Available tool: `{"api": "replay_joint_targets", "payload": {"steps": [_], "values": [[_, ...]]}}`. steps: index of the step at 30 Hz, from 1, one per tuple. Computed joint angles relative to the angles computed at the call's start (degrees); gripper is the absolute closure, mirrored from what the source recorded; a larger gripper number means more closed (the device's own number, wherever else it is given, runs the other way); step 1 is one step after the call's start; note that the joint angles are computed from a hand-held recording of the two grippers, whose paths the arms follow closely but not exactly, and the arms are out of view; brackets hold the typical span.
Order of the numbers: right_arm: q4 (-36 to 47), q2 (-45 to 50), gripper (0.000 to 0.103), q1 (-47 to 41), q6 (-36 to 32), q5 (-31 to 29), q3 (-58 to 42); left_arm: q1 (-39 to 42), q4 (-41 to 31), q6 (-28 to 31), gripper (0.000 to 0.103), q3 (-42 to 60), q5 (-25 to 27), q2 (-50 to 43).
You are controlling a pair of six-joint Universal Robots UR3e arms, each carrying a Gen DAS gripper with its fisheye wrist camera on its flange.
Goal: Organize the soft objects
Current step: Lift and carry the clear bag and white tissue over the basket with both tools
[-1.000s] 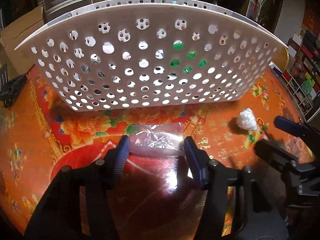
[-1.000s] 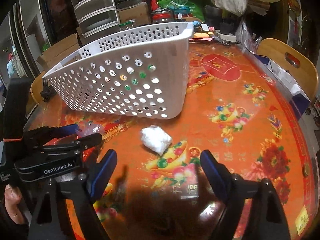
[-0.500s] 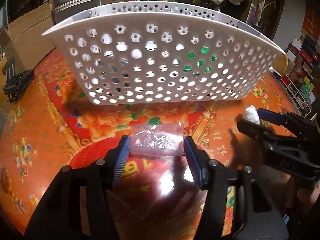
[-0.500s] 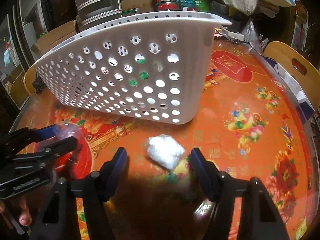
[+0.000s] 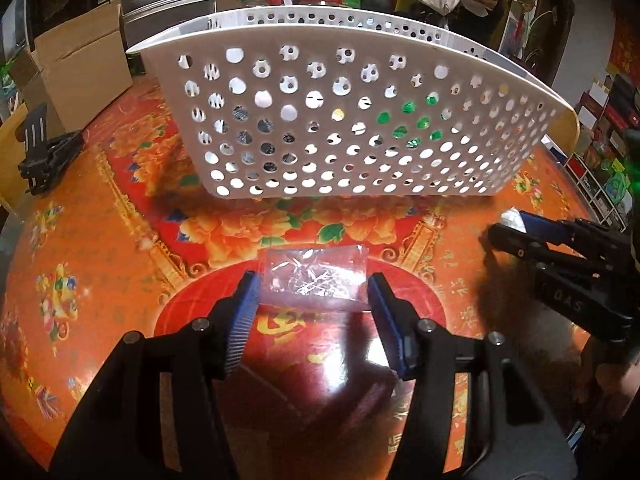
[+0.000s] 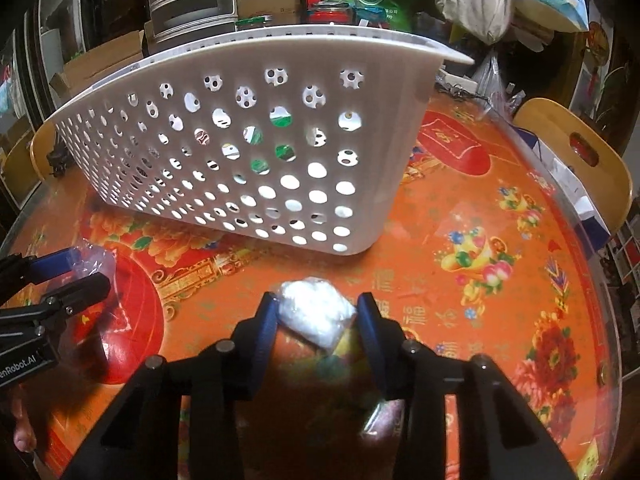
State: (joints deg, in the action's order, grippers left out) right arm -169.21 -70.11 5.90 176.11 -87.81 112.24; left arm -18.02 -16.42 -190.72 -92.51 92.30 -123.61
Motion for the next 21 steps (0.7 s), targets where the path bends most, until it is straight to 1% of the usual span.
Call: {"api": "replay_joint_targets", "payload": {"steps": [4, 13, 21], "values": [[-1.4, -1.4, 0.065, 0.2, 0.1, 0.2, 2.1, 0.1, 1.4, 0.3, 0.05, -1.9, 0.6, 0.7], [-3.6, -8.3, 0.065, 0.0, 1.1, 1.6, 7.8, 1.3, 3.3, 0.5, 0.05, -5.9, 0.6, 3.9], [-3.6, -14.0, 0.065, 1.2, 1.7, 2.1, 10.9, 1.1, 4.8, 0.6, 0.05, -9.3, 1.3, 8.4]]}}
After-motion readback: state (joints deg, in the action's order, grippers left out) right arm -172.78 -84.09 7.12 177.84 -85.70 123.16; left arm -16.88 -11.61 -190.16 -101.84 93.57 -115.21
